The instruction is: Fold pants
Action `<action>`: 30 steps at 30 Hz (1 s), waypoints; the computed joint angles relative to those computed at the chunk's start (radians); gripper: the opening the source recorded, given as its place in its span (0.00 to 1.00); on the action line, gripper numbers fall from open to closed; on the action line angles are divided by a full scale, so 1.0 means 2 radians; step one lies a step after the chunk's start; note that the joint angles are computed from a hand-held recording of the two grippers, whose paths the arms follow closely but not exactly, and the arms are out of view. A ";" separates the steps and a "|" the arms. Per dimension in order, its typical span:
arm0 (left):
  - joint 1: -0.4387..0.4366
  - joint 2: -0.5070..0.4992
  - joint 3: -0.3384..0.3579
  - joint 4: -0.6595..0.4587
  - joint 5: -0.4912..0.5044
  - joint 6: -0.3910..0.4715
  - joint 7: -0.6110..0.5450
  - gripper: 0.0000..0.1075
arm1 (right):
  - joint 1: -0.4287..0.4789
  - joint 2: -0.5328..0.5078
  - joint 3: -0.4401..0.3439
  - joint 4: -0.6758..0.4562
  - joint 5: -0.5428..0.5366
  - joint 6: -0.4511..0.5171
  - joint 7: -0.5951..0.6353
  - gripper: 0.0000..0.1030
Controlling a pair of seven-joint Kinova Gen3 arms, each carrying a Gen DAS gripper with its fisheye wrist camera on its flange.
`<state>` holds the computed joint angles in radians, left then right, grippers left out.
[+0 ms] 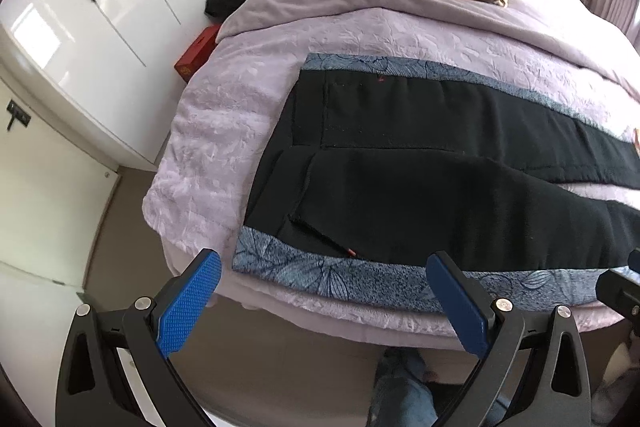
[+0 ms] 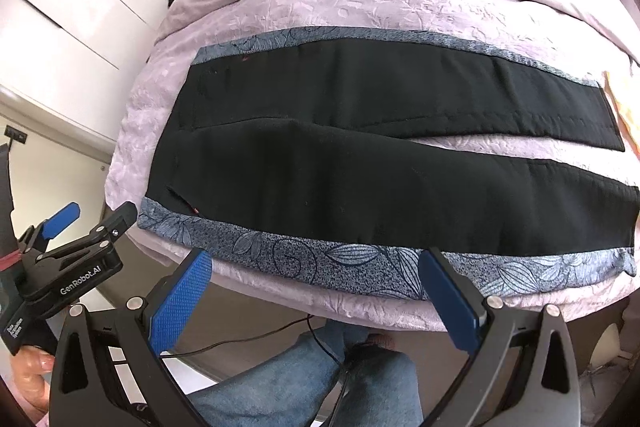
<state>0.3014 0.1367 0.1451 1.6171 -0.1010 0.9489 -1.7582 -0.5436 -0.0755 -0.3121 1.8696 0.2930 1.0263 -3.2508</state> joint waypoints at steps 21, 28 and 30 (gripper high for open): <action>-0.040 -0.020 -0.010 0.002 0.036 0.025 -0.067 0.96 | -0.045 -0.019 -0.065 0.016 0.043 0.014 -0.137 1.00; -0.050 0.001 -0.014 -0.007 0.038 0.025 -0.107 0.96 | -0.058 0.008 -0.055 0.023 0.076 -0.009 -0.197 1.00; -0.054 0.009 -0.015 -0.011 0.038 0.022 -0.118 0.96 | -0.061 0.016 -0.044 0.023 0.081 -0.022 -0.204 1.00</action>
